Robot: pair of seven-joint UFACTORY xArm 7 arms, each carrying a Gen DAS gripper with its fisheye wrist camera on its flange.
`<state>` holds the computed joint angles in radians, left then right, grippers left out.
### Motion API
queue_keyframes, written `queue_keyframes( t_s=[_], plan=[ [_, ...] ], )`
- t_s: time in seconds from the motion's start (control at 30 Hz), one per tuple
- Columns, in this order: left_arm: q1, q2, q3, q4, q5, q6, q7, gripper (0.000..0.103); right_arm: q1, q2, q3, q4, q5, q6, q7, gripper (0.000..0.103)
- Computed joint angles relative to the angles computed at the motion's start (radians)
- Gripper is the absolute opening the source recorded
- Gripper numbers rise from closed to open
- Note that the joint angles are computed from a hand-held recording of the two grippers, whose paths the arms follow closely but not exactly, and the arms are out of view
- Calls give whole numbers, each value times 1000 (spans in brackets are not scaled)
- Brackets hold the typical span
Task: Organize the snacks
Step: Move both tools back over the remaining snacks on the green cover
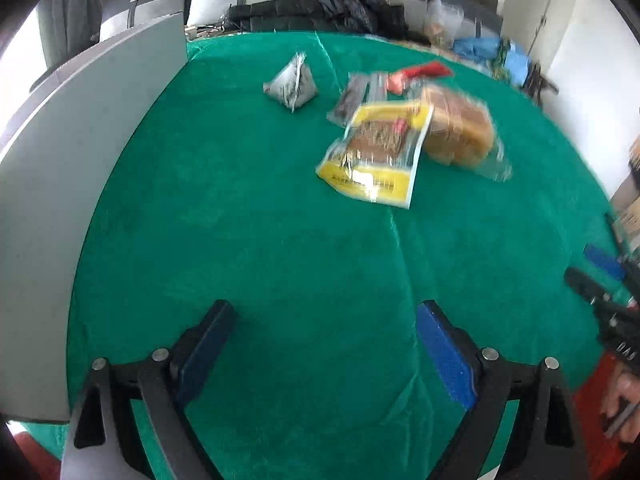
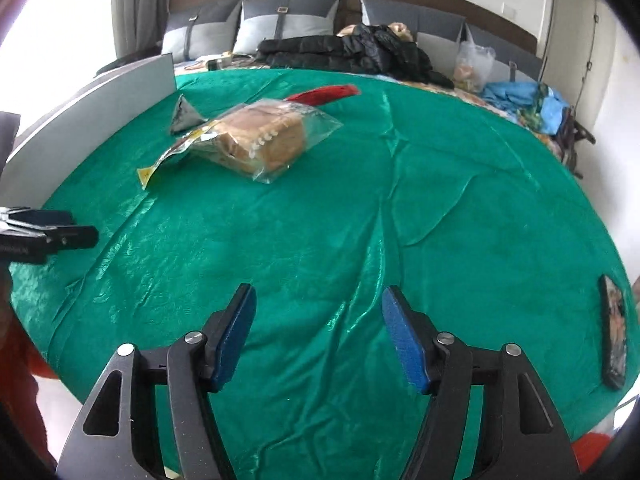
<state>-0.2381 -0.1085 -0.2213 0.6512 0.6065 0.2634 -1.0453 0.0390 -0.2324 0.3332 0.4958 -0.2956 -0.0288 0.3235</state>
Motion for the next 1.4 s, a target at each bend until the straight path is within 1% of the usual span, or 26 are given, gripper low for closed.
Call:
queue_keyframes(
  t_s=[0.03, 0.07, 0.1, 0.17, 0.27, 0.33, 0.37, 0.4, 0.47, 0.53, 0.57, 0.6, 0.63, 0.67, 0.73, 0.8, 0.83, 0.9, 1.0, 1.03, 1.1, 1.2, 1.23, 1.33, 1.37, 1.4],
  plan=[
    [0, 5, -15, 12, 34, 39, -15, 94, 50, -4, -48, -9, 21, 2, -27, 69],
    [-3, 11, -27, 20, 74, 72, -37, 98, 68, 13, -59, 2, 28, 4, -39, 69],
    [-7, 11, -27, 19, 106, 73, -61, 103, 127, -12, -112, -23, 58, 7, -72, 69],
    [-3, -5, -23, -7, 164, 56, -129, 103, 180, -12, -149, -33, 95, 2, -106, 69],
    [-11, -10, -19, -6, 163, 67, -136, 103, 247, 4, -199, -32, 152, 1, -161, 69],
    [-11, -9, -21, -5, 184, 67, -153, 103, 271, 6, -216, -35, 183, 10, -188, 69],
    [-7, 5, -23, 4, 208, 64, -171, 103, 298, 12, -241, -32, 208, 17, -211, 69],
    [-8, 10, -19, 6, 218, 60, -177, 103, 315, 14, -256, -32, 231, 19, -229, 71],
    [-17, 15, -10, 10, 205, 62, -161, 103, 384, 14, -315, -33, 300, 19, -282, 73],
    [-24, 4, -6, 1, 199, 64, -161, 103, 420, 14, -341, -31, 353, 23, -321, 78],
    [-22, 5, -8, 1, 213, 61, -174, 103, 418, 17, -334, -31, 363, 19, -333, 79],
    [-22, 6, -9, 2, 219, 62, -181, 103, 388, 20, -299, -32, 357, 16, -331, 81],
    [-24, 6, -8, 3, 214, 64, -178, 103, 325, 20, -239, -34, 308, 12, -295, 81],
    [-26, 7, -6, 4, 205, 66, -169, 103, 304, 19, -215, -37, 301, 8, -287, 82],
    [-32, 11, -2, 10, 177, 74, -143, 103, 334, 17, -242, -38, 325, 13, -306, 83],
    [-34, 13, -1, 13, 168, 77, -136, 103, 342, 16, -248, -38, 333, 17, -313, 84],
    [-34, 12, -2, 12, 172, 79, -142, 103, 341, 17, -246, -38, 334, 15, -314, 86],
    [-34, 12, -2, 11, 174, 78, -145, 103, 307, 18, -211, -34, 317, 21, -293, 87],
    [-38, 14, 2, 13, 151, 79, -119, 103, 326, 15, -229, -24, 328, 53, -303, 89],
    [-37, 15, 2, 12, 153, 76, -117, 103, 347, 13, -249, -19, 344, 70, -322, 90],
    [-35, 10, 2, 5, 162, 67, -120, 103, 356, 11, -257, -8, 361, 103, -343, 90],
    [-29, 7, -1, -1, 179, 59, -132, 103, 321, 19, -225, 49, 351, 218, -325, 90],
    [-28, 7, -2, -1, 181, 58, -135, 103, 339, 26, -239, 74, 388, 253, -350, 90],
    [-26, 8, -4, -1, 193, 55, -143, 103, 385, 58, -272, 137, 522, 281, -455, 89],
    [-25, 7, -4, -2, 194, 53, -142, 103, 370, 78, -252, 168, 536, 295, -474, 89],
    [-25, 6, -4, -3, 195, 52, -142, 103, 376, 113, -255, 218, 508, 317, -473, 89]
  ],
)
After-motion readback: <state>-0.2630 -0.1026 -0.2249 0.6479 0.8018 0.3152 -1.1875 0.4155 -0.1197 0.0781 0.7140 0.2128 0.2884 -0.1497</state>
